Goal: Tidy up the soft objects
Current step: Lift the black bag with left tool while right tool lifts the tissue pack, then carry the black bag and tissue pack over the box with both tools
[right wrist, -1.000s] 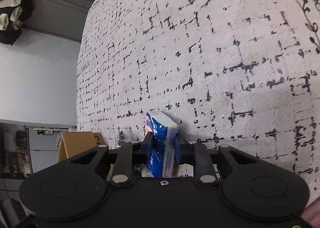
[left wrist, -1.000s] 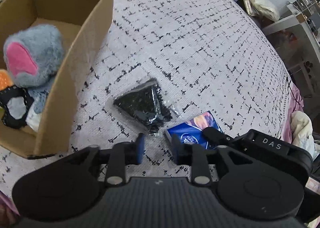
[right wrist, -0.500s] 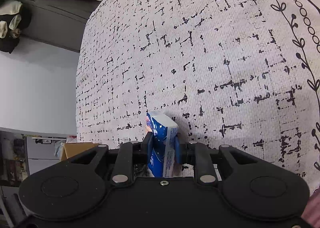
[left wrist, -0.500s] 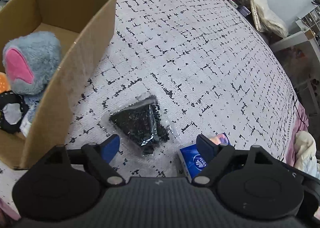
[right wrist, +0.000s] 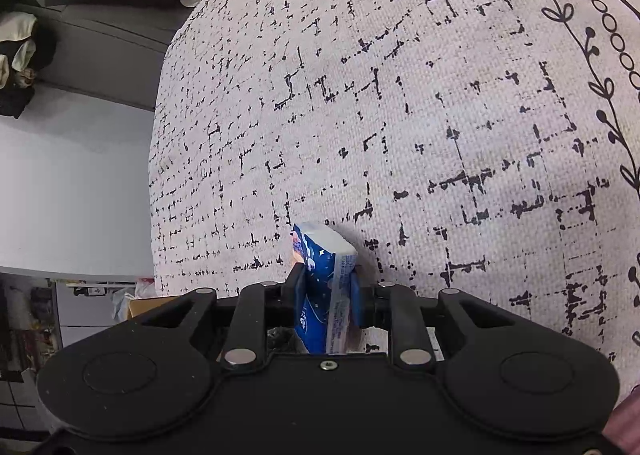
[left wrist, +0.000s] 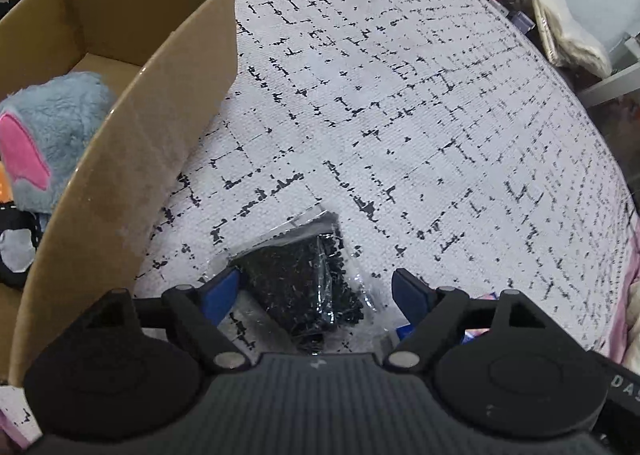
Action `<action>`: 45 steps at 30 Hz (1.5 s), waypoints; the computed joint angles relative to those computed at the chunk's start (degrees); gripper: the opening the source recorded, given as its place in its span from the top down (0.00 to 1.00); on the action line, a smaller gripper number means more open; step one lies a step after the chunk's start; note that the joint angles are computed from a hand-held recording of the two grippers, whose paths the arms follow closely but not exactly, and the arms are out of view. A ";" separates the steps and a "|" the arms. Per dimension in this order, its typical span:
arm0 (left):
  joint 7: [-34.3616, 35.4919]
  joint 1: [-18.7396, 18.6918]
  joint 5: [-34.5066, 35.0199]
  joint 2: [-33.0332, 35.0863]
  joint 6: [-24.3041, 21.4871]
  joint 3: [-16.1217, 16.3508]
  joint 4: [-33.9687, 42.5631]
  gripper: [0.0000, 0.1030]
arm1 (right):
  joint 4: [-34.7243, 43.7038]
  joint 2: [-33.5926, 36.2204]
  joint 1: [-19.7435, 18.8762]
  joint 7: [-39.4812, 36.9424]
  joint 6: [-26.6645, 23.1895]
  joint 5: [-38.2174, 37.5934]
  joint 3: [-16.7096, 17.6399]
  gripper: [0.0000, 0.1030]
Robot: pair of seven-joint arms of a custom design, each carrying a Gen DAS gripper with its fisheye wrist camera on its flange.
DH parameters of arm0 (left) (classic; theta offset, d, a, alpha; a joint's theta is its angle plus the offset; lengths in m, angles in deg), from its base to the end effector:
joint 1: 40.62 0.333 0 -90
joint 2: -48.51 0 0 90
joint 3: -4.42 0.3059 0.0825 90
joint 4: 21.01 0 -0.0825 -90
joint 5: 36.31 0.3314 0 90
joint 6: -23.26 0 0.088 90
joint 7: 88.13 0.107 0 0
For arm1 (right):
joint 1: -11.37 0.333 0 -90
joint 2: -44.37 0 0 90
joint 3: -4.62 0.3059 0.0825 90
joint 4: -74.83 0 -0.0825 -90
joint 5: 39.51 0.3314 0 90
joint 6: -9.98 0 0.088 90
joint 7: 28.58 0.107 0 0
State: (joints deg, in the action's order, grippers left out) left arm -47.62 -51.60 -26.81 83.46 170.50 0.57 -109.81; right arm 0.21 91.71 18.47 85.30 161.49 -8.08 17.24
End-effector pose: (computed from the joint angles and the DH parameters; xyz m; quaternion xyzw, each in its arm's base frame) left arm 0.6662 -0.1695 0.3585 -0.8423 0.4972 -0.1901 0.0849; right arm 0.7092 0.1861 0.3280 -0.4339 0.8298 0.1364 0.3234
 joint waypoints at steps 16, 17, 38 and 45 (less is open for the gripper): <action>3.12 0.38 0.61 -3.39 2.82 -0.35 -3.43 0.62 | -1.90 -1.76 -1.22 -4.67 2.65 2.18 2.35 0.78; 3.14 0.37 0.70 -4.04 3.23 -0.27 -4.16 0.63 | -2.29 -2.02 -1.69 -5.71 2.97 2.99 3.01 0.78; 8.91 4.90 0.43 -17.80 10.91 -0.75 -16.18 0.64 | -4.11 -6.55 -2.48 -30.50 10.03 14.69 9.84 0.78; 10.84 6.91 -0.65 -20.32 12.93 -0.58 -18.96 0.64 | -4.25 -6.62 -3.10 -41.74 13.03 20.38 13.50 0.78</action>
